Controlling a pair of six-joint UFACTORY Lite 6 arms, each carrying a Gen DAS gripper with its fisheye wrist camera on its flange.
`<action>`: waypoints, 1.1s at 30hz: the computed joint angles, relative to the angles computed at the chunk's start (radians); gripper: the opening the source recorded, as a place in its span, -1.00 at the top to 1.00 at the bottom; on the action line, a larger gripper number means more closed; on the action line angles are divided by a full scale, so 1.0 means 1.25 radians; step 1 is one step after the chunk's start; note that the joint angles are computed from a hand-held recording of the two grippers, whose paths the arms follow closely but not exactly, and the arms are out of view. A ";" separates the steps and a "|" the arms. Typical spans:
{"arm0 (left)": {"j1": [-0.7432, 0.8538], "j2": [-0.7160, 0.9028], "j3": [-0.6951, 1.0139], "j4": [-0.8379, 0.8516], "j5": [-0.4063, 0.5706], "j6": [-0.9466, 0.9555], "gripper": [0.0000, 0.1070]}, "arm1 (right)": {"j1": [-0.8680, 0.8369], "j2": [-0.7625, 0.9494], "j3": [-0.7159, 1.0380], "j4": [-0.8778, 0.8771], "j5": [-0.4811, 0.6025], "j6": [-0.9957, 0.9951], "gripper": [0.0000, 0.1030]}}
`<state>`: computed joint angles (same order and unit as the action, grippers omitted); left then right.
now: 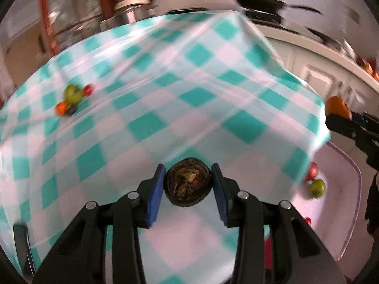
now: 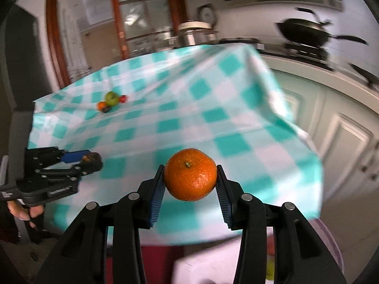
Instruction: Organize fruits
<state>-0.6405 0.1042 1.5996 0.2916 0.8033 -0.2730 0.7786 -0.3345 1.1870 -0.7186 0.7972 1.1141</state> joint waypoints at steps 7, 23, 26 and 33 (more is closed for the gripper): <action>-0.182 0.130 0.133 0.010 0.066 0.004 0.25 | -0.057 -0.308 -0.262 0.033 0.087 0.000 0.19; -0.451 0.412 0.313 -0.053 0.130 0.153 0.25 | -0.461 -0.552 -0.602 0.348 0.109 -0.452 0.19; -0.450 0.528 0.408 -0.105 0.174 0.193 0.26 | -0.488 -0.569 -0.665 0.393 0.126 -0.508 0.20; -0.430 0.881 0.812 -0.143 0.349 0.243 0.25 | -0.397 -0.548 -0.764 0.407 0.144 -0.463 0.20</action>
<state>-1.1786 1.2055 2.6148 0.1122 1.2390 0.0312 0.2819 -1.0193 0.2324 -0.2094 0.9774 0.5354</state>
